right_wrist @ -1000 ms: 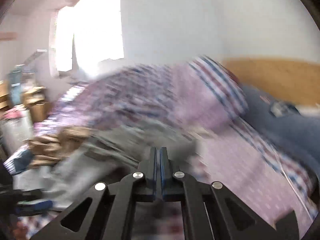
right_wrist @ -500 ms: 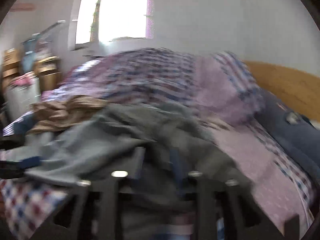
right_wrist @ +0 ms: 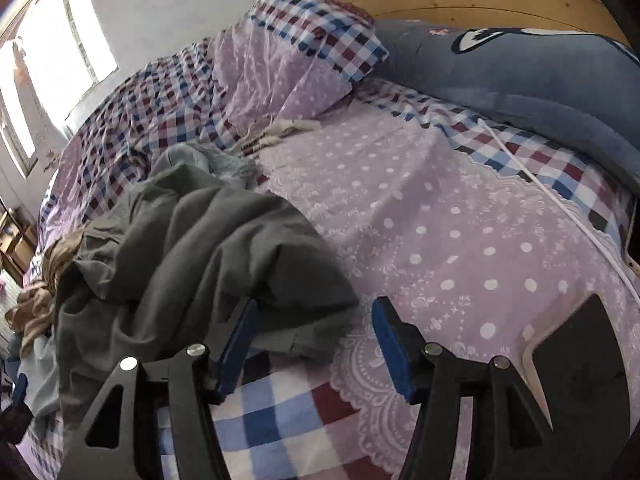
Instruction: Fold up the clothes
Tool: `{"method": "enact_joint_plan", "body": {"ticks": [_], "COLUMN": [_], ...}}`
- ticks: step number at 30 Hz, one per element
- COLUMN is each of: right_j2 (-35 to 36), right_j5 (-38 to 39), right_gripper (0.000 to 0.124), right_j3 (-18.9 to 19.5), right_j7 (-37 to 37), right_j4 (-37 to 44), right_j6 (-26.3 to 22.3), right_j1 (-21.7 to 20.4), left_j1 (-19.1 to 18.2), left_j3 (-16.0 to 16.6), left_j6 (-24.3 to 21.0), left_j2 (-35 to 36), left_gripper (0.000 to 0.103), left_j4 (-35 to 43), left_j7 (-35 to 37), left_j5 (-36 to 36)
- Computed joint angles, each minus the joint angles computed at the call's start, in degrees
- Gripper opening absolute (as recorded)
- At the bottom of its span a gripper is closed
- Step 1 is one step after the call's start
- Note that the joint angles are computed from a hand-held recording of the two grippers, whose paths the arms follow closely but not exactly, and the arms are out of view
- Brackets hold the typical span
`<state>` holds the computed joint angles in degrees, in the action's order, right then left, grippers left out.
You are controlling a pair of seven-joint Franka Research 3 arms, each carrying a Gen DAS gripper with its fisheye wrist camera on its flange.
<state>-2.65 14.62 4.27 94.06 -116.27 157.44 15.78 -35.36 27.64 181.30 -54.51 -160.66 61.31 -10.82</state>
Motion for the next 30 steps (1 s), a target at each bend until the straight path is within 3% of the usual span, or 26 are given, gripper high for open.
{"method": "enact_joint_plan", "body": {"ticks": [8,15,20,25,30], "right_j2": [3.9,6.2,3.9,1.0,0.6], "right_j5": [-7.0,-7.8,-10.5,-9.7,8.7], "right_gripper": [0.061,0.014,0.008,0.006,0.006], "right_j3": [0.2,-0.2,0.1,2.3,4.3], "right_j7": [3.5,4.3,7.3,4.7,-13.0], "right_j4": [3.2,5.7,3.8,3.0,5.3], "right_j6": [-2.6,-3.6,4.0,13.3,15.6], "right_j1": [0.7,1.4,2.3,4.2,10.1], "left_j1": [-0.2,0.0,1.2,3.3,6.3], "left_j3": [-0.2,0.2,0.0,-0.8,-1.9], "left_j6": [0.0,-0.2,-0.7,-1.9,-3.8], "left_j2": [0.8,0.2,-0.7,-2.2,-4.8], "left_gripper": [0.068,0.068,0.068,0.067,0.068], "left_j4": [0.0,-0.3,-0.8,-1.5,-2.6], "left_j7": [0.0,0.2,0.2,0.5,1.2], "left_j5": [0.0,0.0,-0.2,-0.2,-0.5]}}
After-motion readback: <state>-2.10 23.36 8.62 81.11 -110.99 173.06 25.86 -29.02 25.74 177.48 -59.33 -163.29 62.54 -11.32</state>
